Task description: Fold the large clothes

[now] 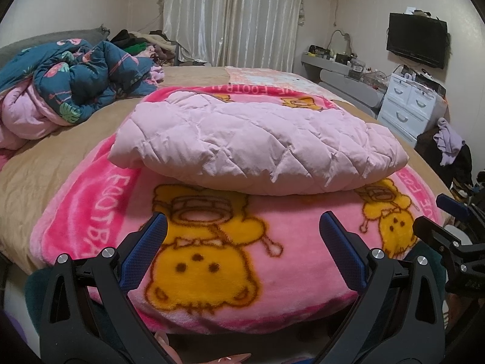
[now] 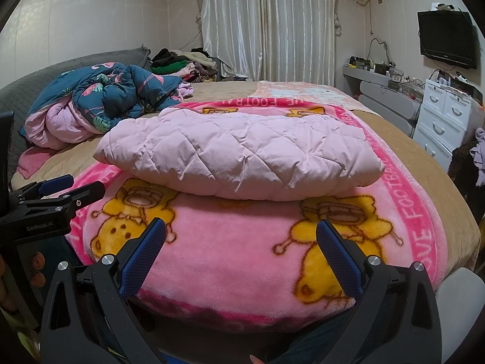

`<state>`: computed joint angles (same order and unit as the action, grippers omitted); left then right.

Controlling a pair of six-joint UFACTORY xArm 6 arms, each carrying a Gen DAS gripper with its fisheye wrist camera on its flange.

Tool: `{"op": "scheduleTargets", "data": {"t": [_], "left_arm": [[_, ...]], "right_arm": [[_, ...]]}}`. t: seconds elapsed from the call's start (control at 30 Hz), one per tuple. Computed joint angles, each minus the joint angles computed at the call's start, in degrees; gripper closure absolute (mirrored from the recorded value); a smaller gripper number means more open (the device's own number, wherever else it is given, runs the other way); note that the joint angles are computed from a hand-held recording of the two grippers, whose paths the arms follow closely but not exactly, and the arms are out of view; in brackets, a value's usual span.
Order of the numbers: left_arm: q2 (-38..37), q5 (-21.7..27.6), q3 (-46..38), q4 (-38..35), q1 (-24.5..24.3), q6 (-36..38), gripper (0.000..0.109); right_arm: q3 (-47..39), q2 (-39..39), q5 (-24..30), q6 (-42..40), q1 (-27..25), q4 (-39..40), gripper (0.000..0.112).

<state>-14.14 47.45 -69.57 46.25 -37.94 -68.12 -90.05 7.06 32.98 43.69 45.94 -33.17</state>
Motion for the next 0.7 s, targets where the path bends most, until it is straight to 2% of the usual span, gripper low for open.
{"op": "scheduleTargets", "data": {"t": [0.33,0.53,0.7], "left_arm": [[-0.58,-0.49,0.91,-0.36,1.03,-0.23,0.015],[-0.8,0.1,1.59,0.02,3.73,-2.47,0.015],[0.04,-0.19,0.98,-3.16,7.47,0.55,0.015]], "right_arm": [[1.09,-0.54,-0.79,1.92,-0.91,-0.46,0.013],[3.86,-2.42,-0.59,7.07,-4.67,-2.17,0.013],[7.03,-5.19,1.68,12.06,-9.25,-5.67,0.013]]}}
